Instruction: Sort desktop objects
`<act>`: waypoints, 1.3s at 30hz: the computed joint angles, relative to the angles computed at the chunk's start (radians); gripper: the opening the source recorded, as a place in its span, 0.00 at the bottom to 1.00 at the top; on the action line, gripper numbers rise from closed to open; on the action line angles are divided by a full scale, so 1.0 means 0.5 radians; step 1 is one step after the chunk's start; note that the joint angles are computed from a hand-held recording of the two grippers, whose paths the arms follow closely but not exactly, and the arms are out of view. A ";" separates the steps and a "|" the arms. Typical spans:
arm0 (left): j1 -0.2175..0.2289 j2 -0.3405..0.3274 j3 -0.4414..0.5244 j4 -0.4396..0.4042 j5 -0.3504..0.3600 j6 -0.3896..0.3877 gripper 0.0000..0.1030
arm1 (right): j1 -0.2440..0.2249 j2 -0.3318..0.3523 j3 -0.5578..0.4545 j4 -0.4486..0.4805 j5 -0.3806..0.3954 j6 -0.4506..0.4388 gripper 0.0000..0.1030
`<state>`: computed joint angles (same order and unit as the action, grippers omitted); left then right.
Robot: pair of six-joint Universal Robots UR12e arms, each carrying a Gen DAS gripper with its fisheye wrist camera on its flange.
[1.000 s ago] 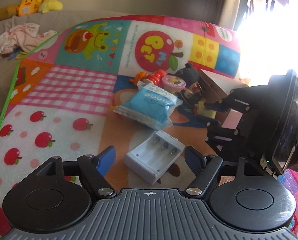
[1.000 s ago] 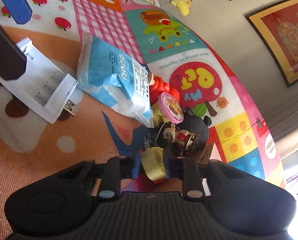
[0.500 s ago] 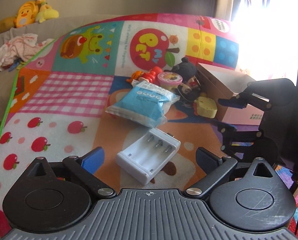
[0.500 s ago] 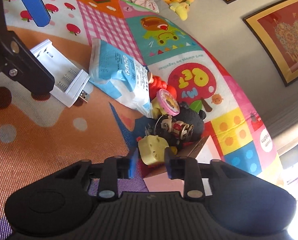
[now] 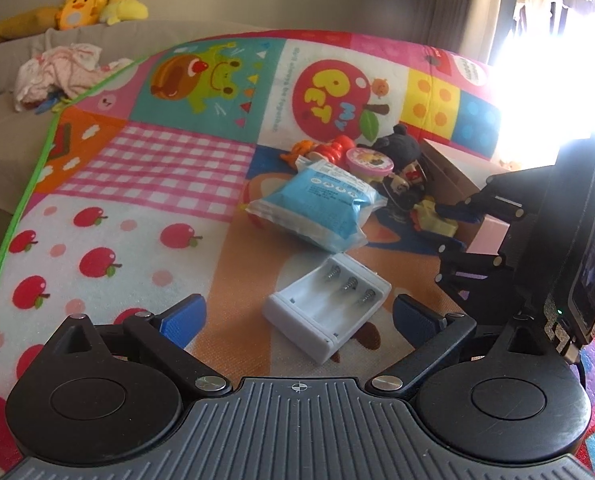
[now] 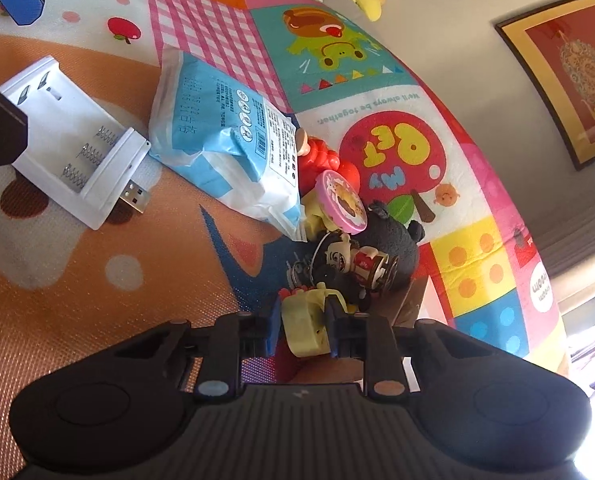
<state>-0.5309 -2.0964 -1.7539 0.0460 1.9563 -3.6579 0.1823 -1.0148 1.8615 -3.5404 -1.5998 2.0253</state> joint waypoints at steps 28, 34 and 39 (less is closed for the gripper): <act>-0.087 -0.063 0.171 -0.102 -0.148 0.337 1.00 | -0.617 -0.504 0.399 0.544 0.617 1.825 0.73; -0.112 -0.103 0.252 -0.132 -0.178 0.397 1.00 | -0.581 -0.323 0.182 0.354 0.323 2.159 0.73; -0.122 -0.096 0.243 -0.149 -0.107 0.433 1.00 | -0.575 -0.237 0.017 0.520 0.520 2.112 0.75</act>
<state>-0.5919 -2.1443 -1.6325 -0.0285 1.9030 -3.4415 -0.1052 -1.1336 1.8701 -3.2802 -1.3396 3.0812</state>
